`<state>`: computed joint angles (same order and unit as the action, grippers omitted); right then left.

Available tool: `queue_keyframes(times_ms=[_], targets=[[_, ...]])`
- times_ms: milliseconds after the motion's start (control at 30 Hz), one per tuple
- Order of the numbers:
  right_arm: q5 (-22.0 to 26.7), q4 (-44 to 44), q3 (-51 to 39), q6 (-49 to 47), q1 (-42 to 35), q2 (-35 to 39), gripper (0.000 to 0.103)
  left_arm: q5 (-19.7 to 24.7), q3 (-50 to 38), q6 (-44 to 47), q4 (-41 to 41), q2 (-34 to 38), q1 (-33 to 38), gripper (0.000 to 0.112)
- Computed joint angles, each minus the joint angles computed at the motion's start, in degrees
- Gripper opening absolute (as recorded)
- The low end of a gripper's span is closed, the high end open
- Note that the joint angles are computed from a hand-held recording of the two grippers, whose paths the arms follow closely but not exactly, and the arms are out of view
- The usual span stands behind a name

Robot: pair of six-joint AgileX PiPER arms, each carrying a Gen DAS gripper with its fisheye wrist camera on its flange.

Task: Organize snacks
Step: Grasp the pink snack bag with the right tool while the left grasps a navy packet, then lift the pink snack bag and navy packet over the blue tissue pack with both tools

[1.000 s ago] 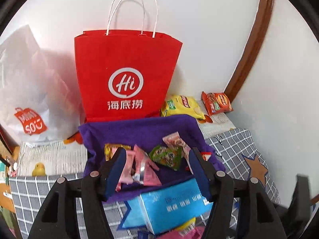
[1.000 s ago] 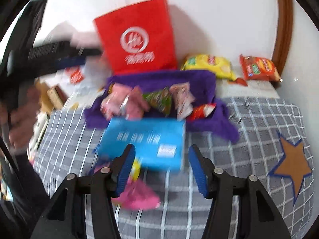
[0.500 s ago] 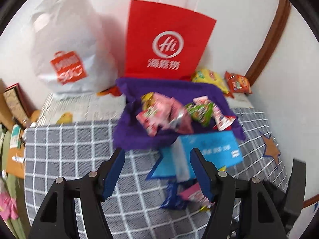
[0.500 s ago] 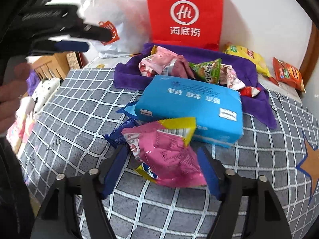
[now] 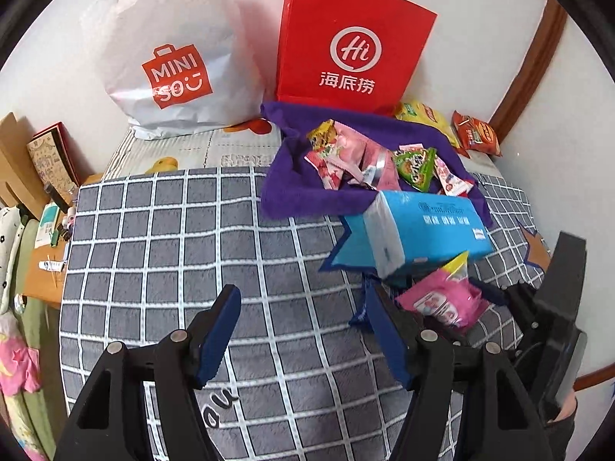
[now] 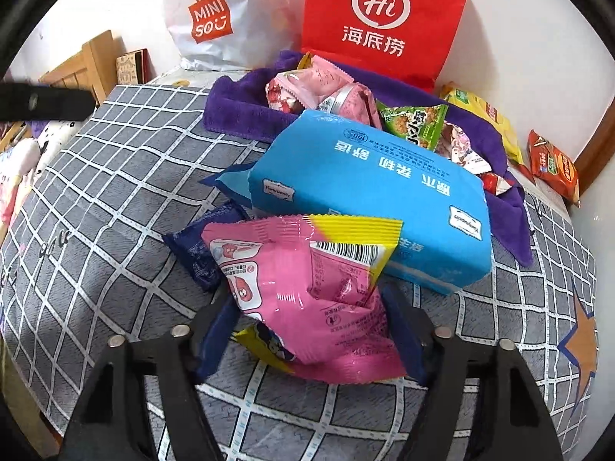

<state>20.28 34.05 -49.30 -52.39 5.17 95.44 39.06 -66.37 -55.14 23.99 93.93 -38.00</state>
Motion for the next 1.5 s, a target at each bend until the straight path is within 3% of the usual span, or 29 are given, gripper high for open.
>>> queue_keyframes(times_ms=[233,500,767,1000,1200,1367,1500], targets=[[1.9,8.7,6.0,-8.5,-4.2,-8.7,0.07,-2.0,0.5,-1.3,0.7,2.2,-2.8,0.066],[9.8,17.3,9.9,-17.2,-19.4,-14.0,0.07,-4.1,-5.5,-0.6,0.1,13.7,-5.8,0.066],[15.0,22.8,9.7,-24.2,-29.5,-9.7,0.07,-3.2,-10.1,-4.9,6.9,21.1,-8.3,0.066],[14.0,28.9,8.1,-29.9,-29.8,-3.5,0.07,-5.3,-9.5,-11.6,15.2,23.5,-9.2,0.066],[15.9,40.1,7.1,-40.9,-30.6,0.6,0.07,-7.5,-6.0,-24.0,27.2,23.3,-10.7,0.066],[14.8,46.0,6.7,-46.7,-29.4,3.1,0.07,-7.5,-5.5,-25.7,28.5,23.0,-10.8,0.061],[17.8,48.3,6.0,-47.2,-30.5,5.3,0.07,-7.4,-5.1,-26.8,29.2,22.8,-11.0,0.058]])
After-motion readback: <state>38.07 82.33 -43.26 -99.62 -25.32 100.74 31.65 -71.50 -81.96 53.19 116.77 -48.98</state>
